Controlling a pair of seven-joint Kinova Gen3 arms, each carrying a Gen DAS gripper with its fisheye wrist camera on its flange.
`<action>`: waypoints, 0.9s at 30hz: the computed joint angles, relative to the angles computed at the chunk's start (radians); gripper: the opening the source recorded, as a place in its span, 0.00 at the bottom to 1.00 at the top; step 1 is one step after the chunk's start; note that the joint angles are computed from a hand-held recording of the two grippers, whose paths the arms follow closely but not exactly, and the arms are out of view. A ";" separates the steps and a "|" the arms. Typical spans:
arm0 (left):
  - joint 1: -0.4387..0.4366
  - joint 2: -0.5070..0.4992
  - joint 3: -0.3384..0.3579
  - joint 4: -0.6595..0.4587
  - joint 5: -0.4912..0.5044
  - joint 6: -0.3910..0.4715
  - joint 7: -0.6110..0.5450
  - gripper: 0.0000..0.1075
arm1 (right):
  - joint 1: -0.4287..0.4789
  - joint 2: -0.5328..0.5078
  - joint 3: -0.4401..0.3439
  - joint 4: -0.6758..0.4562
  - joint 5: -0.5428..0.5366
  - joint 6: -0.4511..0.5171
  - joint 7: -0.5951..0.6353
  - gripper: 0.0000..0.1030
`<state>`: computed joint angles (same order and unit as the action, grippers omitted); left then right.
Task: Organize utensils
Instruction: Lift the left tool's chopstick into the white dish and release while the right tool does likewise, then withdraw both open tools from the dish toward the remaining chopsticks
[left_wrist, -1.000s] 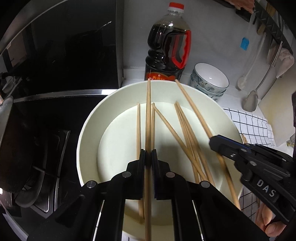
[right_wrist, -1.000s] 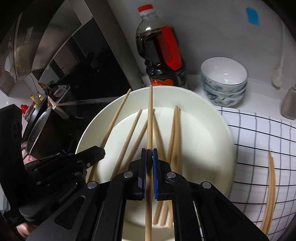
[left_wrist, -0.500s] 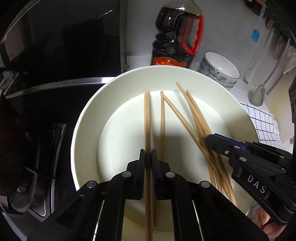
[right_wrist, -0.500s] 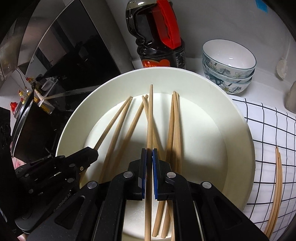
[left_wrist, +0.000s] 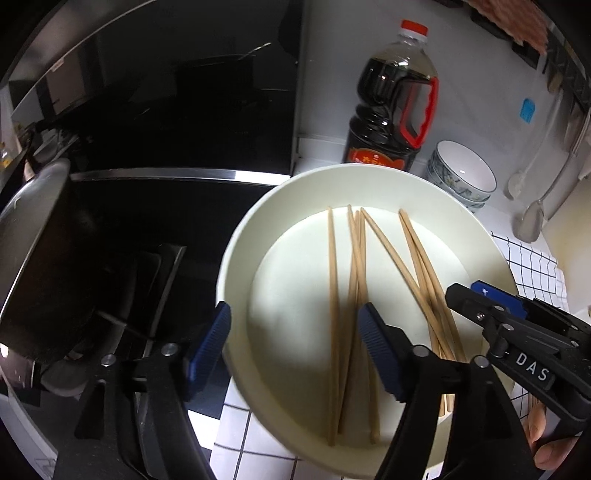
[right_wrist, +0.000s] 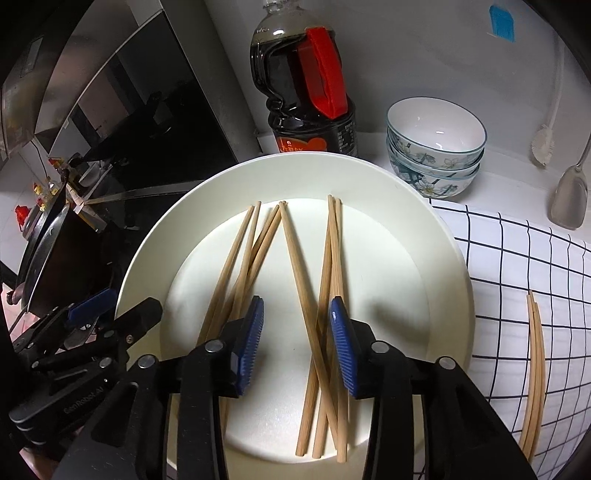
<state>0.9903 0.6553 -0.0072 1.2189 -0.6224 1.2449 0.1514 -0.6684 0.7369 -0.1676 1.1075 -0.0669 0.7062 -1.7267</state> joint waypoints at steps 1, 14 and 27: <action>0.003 -0.002 0.000 0.001 0.001 0.005 0.003 0.70 | 0.002 -0.006 -0.002 0.009 -0.002 -0.005 0.002 0.40; 0.038 -0.004 0.013 -0.030 0.009 0.069 0.048 0.82 | 0.032 -0.086 -0.026 0.133 -0.021 -0.063 0.019 0.50; 0.101 0.063 0.011 -0.215 0.037 0.189 0.021 0.82 | 0.128 -0.217 -0.077 0.340 -0.076 -0.151 0.111 0.58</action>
<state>1.0914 0.7186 0.0037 1.0043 -0.5853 1.4341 0.1729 -0.5400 0.5197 -0.2443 1.4474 -0.1427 0.5552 -1.6157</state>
